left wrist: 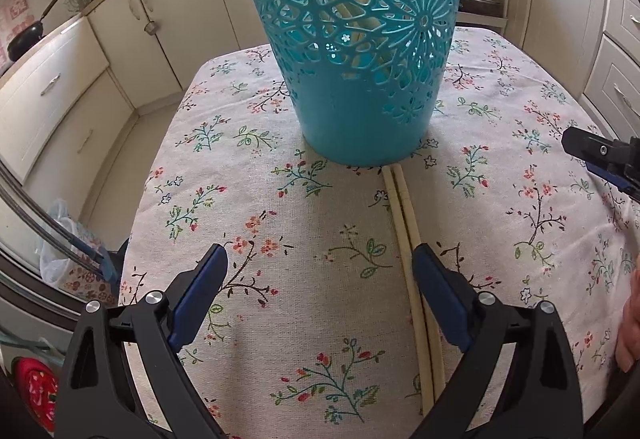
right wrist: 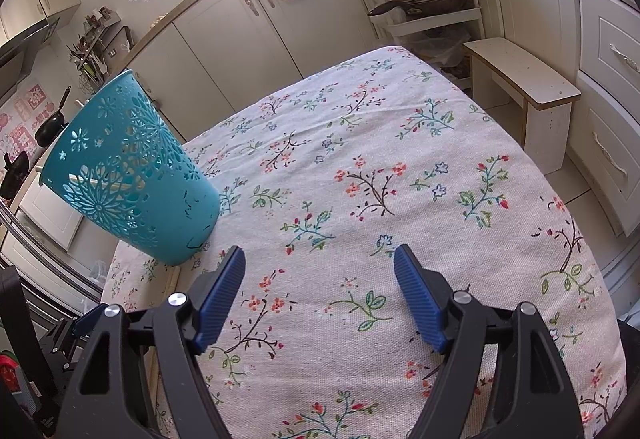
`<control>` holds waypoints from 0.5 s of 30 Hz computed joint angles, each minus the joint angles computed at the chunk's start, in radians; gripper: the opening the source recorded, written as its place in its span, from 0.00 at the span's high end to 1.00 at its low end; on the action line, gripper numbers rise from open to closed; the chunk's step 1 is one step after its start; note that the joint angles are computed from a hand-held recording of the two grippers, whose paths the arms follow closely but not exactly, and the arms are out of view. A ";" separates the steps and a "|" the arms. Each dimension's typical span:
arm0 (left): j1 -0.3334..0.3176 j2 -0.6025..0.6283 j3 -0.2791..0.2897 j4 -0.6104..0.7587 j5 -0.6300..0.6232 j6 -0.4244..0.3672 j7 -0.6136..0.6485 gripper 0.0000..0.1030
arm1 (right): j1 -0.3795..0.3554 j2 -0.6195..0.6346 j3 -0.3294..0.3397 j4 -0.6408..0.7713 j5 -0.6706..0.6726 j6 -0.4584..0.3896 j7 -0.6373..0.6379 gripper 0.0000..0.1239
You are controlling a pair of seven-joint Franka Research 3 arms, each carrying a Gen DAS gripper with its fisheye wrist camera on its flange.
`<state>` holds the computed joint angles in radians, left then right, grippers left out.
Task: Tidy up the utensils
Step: 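Withdraw the open right tool from the cup and lower it to the table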
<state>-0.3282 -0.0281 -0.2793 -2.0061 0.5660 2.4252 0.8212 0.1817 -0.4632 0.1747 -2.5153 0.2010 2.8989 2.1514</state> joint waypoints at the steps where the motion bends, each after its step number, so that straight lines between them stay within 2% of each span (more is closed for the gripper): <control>1: -0.001 0.004 -0.001 0.004 -0.006 -0.006 0.007 0.13 | 0.000 0.000 0.000 0.000 0.000 0.000 0.000 0.40; 8: -0.003 0.011 0.002 0.010 -0.027 -0.007 0.024 0.13 | 0.001 0.000 -0.002 0.000 -0.001 -0.001 0.000 0.40; 10: -0.001 0.010 0.005 0.006 -0.038 0.008 0.036 0.16 | 0.001 0.000 -0.001 0.000 -0.002 -0.001 0.000 0.40; 13: 0.003 0.002 0.009 -0.012 -0.094 0.057 0.081 0.36 | 0.001 0.000 -0.001 0.000 -0.002 -0.001 0.001 0.40; 15: 0.004 -0.001 0.012 -0.020 -0.168 0.091 0.139 0.57 | 0.001 0.000 -0.001 0.000 -0.002 -0.001 0.002 0.40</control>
<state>-0.3244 -0.0290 -0.2672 -2.0262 0.3979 2.5158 0.9606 0.1826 -0.4631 0.1738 -2.5151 0.1988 2.8983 2.1530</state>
